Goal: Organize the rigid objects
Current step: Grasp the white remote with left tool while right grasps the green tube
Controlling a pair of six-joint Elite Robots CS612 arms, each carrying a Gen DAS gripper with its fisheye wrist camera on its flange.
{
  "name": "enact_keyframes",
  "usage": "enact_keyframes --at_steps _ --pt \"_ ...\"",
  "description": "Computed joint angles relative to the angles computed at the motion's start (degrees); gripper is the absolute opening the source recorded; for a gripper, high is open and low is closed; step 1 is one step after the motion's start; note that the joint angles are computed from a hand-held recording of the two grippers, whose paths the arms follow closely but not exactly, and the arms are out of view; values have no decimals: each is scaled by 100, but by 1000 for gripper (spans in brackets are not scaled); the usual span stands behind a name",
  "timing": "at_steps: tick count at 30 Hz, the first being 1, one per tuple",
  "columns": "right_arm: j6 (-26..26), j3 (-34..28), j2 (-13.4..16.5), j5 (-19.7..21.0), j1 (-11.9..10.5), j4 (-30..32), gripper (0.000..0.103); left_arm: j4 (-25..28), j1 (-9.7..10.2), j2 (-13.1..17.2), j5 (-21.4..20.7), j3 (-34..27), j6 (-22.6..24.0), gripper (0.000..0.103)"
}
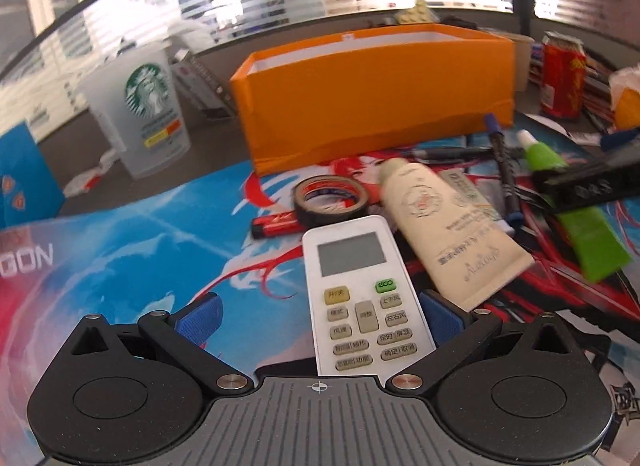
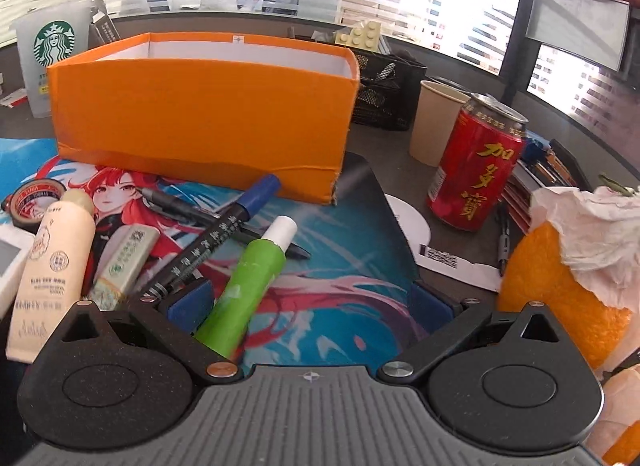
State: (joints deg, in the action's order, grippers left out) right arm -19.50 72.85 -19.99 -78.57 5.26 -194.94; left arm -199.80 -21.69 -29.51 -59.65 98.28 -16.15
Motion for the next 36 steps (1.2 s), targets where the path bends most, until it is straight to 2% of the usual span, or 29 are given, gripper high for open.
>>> enact_keyframes --at_steps 3,5,7,11,14,18,20,22,23,24,32,34,36 --pt "-230 71 5 -99 -3 -165 92 -84 64 13 -73 24 -105 103" --pt "-271 164 -3 77 -34 -307 69 -107 76 24 1 34 -165 103" --pt "-243 267 -34 312 -76 -365 57 -174 93 44 24 33 -145 103" --pt "-235 369 -48 493 -109 -499 47 -308 198 68 -279 26 -298 103" --pt "-67 375 -34 613 -133 -533 46 -394 314 83 -648 19 -563 103" --pt "83 351 -26 733 -165 -484 45 -473 306 118 -620 -2 -488 103" --pt "105 359 -26 818 -176 -479 36 -528 312 127 -670 -7 -438 98" --pt "60 369 -23 799 -162 -521 35 -649 311 129 -777 -1 -289 84" --pt "38 369 -21 789 -158 -536 35 -715 303 128 -833 4 -202 66" --pt "38 371 -20 816 -162 -538 35 -786 294 133 -895 3 -89 52" --pt "175 380 -27 1016 -211 -506 33 -651 296 83 -935 7 -206 51" --pt "388 376 -44 1233 -265 -382 33 -621 327 44 -1056 45 -287 51" --pt "801 327 -54 1635 -367 -138 33 -599 371 -2 -1185 87 -444 51"
